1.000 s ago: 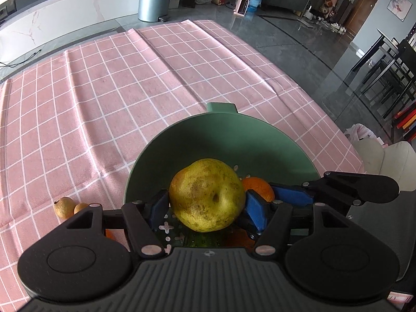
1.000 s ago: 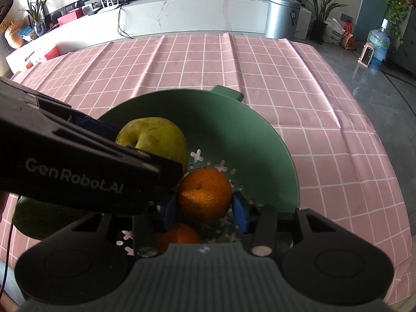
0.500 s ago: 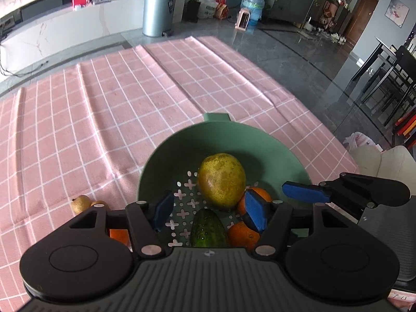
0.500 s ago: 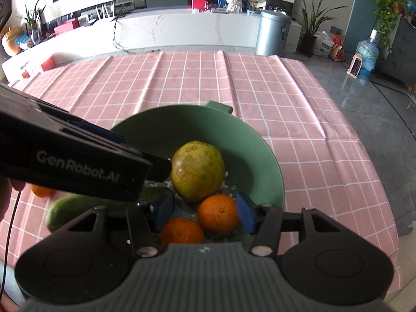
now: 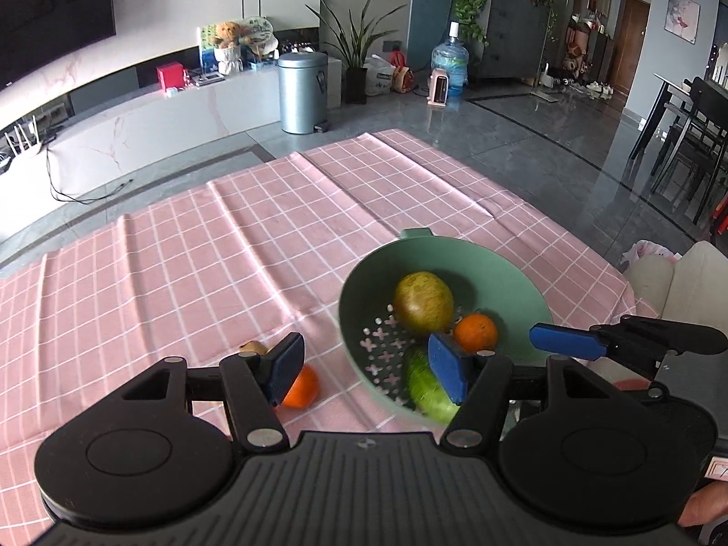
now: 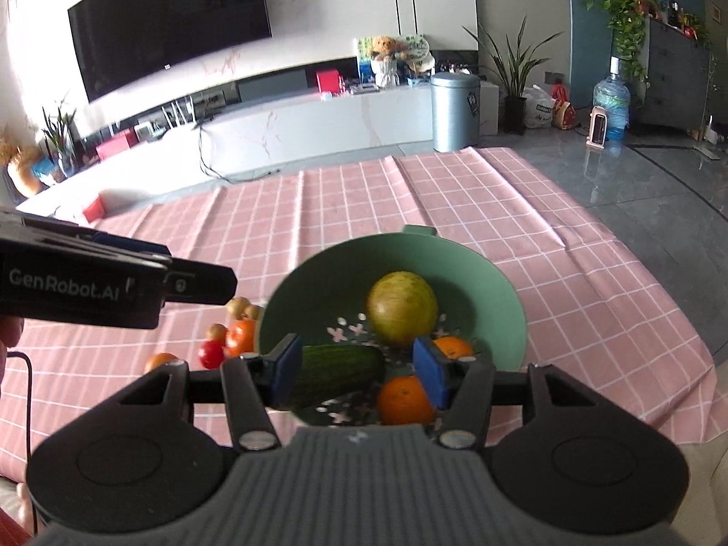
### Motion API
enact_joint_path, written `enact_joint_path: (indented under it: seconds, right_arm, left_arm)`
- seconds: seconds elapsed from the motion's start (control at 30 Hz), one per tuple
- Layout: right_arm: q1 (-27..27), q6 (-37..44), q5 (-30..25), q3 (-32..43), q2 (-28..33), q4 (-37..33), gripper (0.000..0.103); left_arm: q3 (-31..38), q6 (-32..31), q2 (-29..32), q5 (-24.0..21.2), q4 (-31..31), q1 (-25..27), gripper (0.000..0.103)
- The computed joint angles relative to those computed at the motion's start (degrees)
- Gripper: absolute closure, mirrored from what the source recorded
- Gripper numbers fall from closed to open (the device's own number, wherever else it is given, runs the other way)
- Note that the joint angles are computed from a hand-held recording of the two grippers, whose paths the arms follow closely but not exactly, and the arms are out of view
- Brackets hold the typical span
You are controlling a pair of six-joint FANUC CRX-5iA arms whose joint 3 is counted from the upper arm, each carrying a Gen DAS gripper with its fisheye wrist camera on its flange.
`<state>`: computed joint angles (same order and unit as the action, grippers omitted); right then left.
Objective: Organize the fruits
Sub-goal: 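Open the left tool releasing the pear while the right drops the orange into the colander, then move both tools back toward the remaining oranges and small fruits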
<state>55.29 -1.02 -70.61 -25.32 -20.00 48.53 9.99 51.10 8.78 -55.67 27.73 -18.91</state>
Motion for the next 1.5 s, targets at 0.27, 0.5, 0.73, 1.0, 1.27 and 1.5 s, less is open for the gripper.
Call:
enact_joint_path:
  seconds: [0.27,0.5,0.73,1.0,1.27,1.5]
  right_arm:
    - [5.5,-8.8,-1.9,-1.3,1.2,7.0,0.048]
    - [7.8,-6.9,0.8,-0.4,3.0,7.3,0.045]
    - [8.3,-1.2,3.1,2.3,6.5,1.8,0.045]
    - [6.6,-0.3,3.9,3.6,9.7,-1.2,0.046]
    - [5.0,-1.9,5.9,3.8,12.0,-0.3,0.051]
    - [3.4,-0.4,8.2,4.5,13.5,-1.3,0.057]
  left_arm:
    - [-6.8,-1.9,-5.3,3.2,0.1,3.2,0.029]
    - [-13.7,-5.0,-9.3,8.7,2.2,5.9,0.029]
    - [-17.1,-5.3,-9.2,9.2,5.8,8.8,0.031]
    - [-18.9,-2.8,-9.0,9.0,6.8,10.9,0.031]
    - [-18.8,1.2,-8.3,9.0,4.6,11.2,0.034]
    - [-16.2,3.9,-6.2,7.4,-1.4,9.9,0.044]
